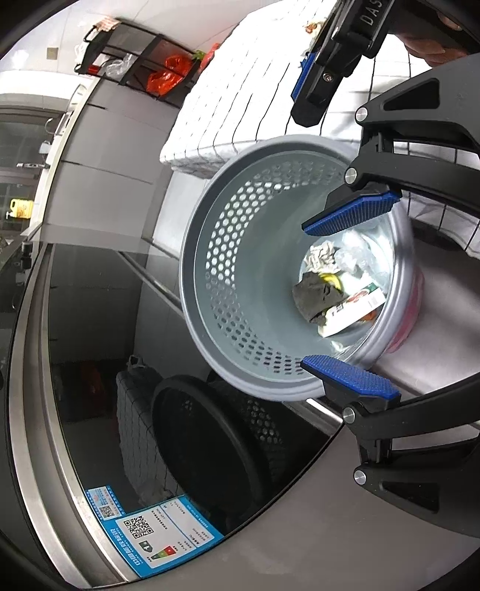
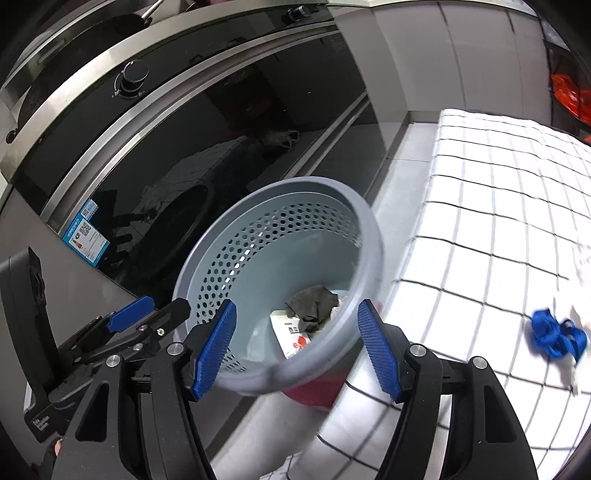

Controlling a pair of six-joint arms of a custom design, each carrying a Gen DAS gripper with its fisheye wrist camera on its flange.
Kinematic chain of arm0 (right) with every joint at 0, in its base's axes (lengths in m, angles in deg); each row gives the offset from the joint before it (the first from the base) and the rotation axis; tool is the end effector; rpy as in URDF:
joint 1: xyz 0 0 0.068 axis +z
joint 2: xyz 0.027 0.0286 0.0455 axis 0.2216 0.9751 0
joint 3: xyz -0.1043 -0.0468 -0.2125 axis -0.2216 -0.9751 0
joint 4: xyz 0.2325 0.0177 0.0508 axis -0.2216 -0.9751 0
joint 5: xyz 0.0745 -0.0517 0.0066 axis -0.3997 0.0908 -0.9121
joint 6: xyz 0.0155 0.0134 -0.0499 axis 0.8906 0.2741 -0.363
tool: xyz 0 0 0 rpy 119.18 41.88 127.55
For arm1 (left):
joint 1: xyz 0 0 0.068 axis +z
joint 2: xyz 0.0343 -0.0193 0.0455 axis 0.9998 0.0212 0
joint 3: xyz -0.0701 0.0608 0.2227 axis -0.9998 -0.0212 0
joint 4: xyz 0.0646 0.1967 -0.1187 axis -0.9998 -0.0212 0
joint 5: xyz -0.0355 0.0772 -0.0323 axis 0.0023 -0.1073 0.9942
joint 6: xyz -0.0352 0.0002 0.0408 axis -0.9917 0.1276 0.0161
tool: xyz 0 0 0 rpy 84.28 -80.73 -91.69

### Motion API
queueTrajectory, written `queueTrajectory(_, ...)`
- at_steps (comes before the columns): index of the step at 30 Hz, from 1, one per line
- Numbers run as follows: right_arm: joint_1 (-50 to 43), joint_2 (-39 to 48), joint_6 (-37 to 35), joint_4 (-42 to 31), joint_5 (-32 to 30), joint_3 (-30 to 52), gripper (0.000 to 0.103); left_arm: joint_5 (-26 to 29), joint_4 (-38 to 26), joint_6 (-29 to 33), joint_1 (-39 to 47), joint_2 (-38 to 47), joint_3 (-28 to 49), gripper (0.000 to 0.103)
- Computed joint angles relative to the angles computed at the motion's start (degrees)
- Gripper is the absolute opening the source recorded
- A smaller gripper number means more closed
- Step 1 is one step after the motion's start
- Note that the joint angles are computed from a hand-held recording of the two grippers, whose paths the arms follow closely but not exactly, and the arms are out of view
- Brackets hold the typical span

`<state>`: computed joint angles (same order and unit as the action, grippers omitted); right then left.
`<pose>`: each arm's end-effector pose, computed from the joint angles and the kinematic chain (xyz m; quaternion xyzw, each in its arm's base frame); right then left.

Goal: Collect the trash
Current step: 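Move both open grippers back over the remaining trash on the table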

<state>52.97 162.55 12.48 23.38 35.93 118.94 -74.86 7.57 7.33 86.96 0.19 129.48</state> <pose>0.2461 0.2010 0.1502 0.0660 0.9176 0.2124 0.3294 0.2451 -0.0119 0.1775 0.0690 0.9337 -0.0463 0.3482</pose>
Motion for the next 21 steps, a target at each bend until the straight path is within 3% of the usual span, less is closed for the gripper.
queueTrajectory(11, 2.2, -15.1, 7.2, 0.4, 5.9, -15.6, 0.066, -0.6, -2.5, -1.3, -6.1, -7.2, -3.8, 0.066)
queueTrajectory(21, 8.3, -32.2, 15.8, -8.6, 15.7, -25.5, 0.066, -1.7, -5.1, -3.7, -13.8, -11.6, -4.7, 0.067)
